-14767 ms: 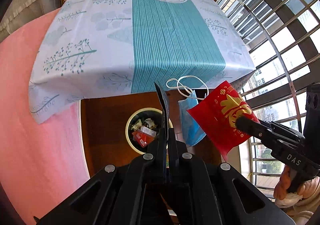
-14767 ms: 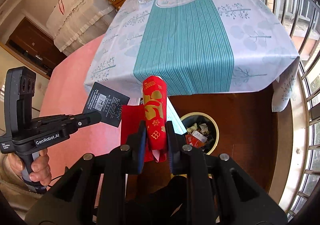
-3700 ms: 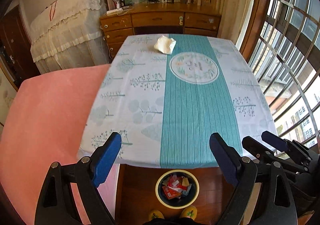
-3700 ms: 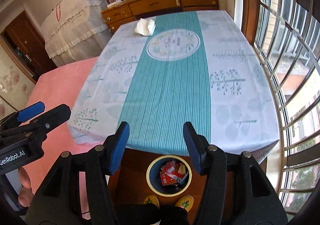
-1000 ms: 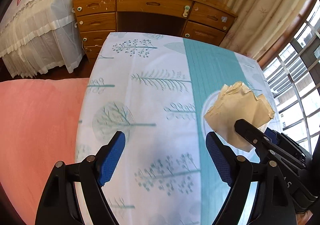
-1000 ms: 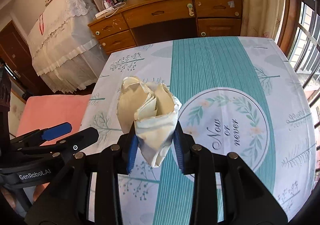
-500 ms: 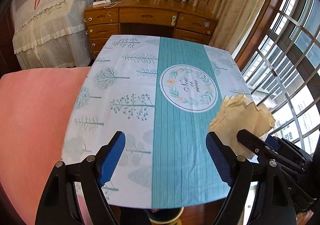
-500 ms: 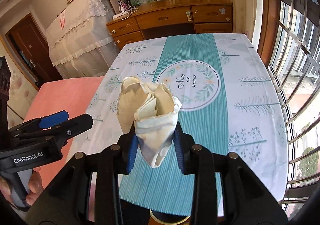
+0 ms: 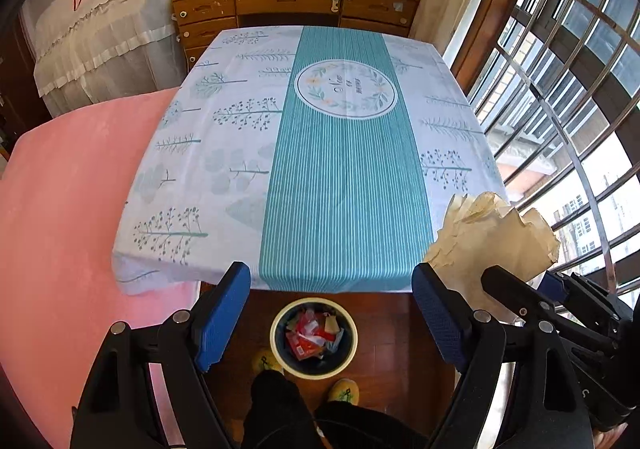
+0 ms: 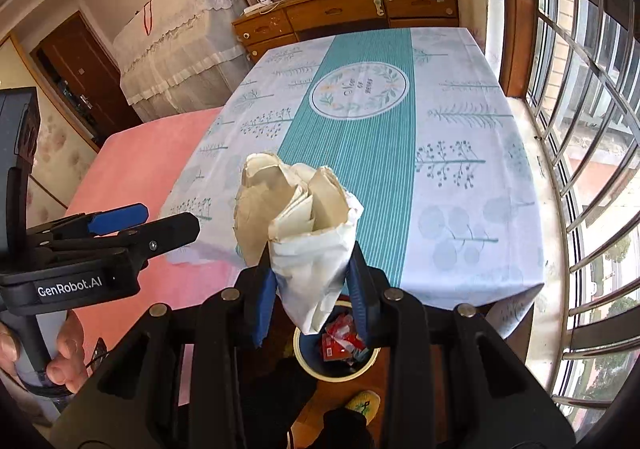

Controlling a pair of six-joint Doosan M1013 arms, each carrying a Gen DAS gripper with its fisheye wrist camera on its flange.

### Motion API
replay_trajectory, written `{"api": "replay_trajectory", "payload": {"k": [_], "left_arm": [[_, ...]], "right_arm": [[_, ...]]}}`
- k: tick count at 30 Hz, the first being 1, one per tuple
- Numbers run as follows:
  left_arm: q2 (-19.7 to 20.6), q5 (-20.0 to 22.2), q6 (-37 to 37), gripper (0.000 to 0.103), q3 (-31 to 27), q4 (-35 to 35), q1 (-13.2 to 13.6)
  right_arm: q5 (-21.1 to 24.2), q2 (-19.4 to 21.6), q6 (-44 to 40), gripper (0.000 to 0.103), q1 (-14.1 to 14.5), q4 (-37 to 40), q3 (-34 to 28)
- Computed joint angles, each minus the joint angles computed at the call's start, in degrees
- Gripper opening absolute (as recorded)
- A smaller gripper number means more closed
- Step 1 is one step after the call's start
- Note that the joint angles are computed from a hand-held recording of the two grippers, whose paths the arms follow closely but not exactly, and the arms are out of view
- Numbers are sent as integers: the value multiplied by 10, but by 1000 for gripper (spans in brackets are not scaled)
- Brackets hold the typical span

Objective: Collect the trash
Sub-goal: 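Carry the tissue over the bin and open the right tool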

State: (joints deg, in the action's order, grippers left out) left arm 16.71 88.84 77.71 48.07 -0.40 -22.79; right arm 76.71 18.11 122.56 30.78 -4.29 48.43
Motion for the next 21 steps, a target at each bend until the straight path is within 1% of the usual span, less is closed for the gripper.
{"api": "replay_trajectory", "payload": {"k": [4,7,8,10,12,16,21], "left_arm": [[-23,7,1,84,32,18,-10],[-38,12,-1,84,55,12,-9],[-37,13,1,84,56,9,-6],[-50,8,1,84,78,9,-5],[-54,6,3,84,90,6,-2],[-72,-5,10,84,139,-5,6],[-89,-38,20,85,213,-8,14]], "right_arm": [[-6,-25,19,29,11,2,37],[-4,-32,30,29,15,9,49],[-3,-33,34,29,16,11,51],[3,-32,39,29,20,16,53],[7,-29,45,29,23,22,56],[15,-23,60,29,34,23,70],[13,-23,100,29,46,19,119]]}}
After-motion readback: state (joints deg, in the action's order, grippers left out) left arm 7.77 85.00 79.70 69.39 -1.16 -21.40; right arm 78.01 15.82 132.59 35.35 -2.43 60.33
